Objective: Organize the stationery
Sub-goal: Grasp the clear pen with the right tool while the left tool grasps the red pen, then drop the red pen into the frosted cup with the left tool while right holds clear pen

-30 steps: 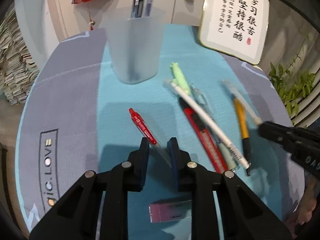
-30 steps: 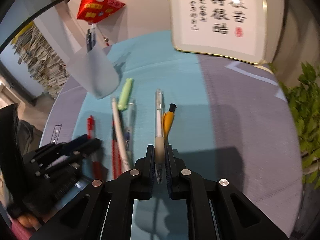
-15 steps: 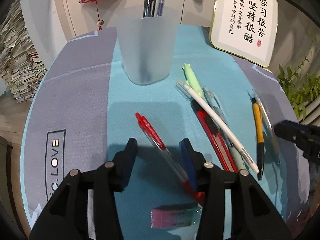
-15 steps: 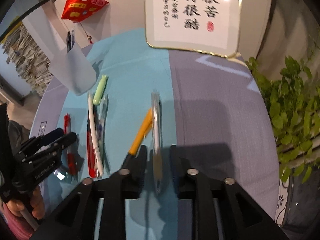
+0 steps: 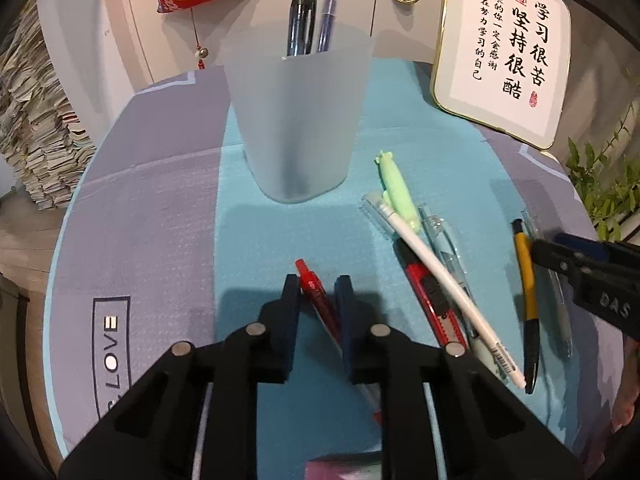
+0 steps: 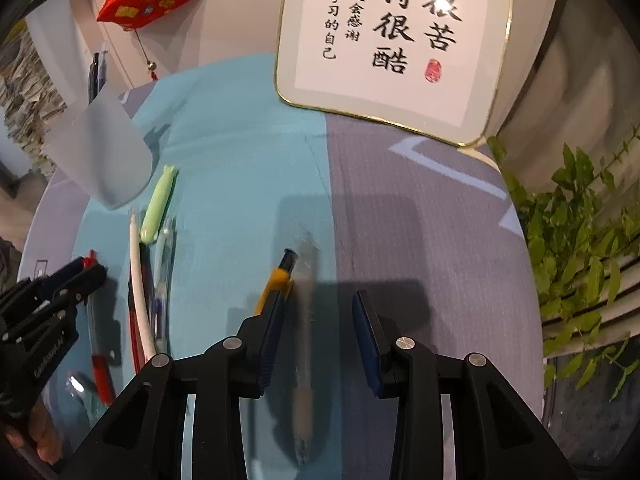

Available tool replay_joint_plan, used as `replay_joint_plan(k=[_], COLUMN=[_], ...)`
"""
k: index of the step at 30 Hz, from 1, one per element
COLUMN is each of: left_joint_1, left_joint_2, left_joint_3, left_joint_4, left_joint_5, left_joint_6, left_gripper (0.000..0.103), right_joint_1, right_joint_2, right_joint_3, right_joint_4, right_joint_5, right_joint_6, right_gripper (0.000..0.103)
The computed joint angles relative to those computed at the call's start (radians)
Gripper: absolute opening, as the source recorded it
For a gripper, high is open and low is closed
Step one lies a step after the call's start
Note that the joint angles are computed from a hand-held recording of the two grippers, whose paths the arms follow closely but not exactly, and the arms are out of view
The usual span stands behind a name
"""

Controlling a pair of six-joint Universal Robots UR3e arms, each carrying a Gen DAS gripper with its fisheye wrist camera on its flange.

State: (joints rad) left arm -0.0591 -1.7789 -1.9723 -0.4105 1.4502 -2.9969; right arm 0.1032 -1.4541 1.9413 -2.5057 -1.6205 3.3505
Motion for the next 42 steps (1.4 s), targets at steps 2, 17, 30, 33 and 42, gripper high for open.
replay_joint_plan(k=[2, 17, 30, 33, 42], left_joint_1=[0.003, 0.084, 0.141, 0.134, 0.105], left_joint_2=[0.005, 0.312, 0.449, 0.421, 0.246], left_joint_3=[-0.003, -0.132, -0.075, -0.002, 0.274], left_joint_4=[-0.006, -0.038, -0.070, -0.070, -0.091], left_joint_5=[-0.007, -0.148, -0.224, -0.207, -0.155], left_joint_6=[0.003, 0.041, 0.043, 0.021, -0.033], left_gripper=[0.015, 0.009, 0.008, 0.008, 0.008], right_joint_1=[0.009, -0.080, -0.047, -0.045, -0.061], right_joint_2=[0.032, -0.308, -0.493, -0.503, -0.501], right_joint_3=[-0.042, 0.145, 0.196, 0.201, 0.203], right_joint_4=[0.008, -0.058, -0.055, -0.053, -0.019], right_joint_5=[-0.016, 0.148, 0.173, 0.174, 0.188], right_joint_6=[0.004, 0.025, 0.053, 0.054, 0.040], right_gripper=[0.037, 0.015, 0.013, 0.008, 0.004])
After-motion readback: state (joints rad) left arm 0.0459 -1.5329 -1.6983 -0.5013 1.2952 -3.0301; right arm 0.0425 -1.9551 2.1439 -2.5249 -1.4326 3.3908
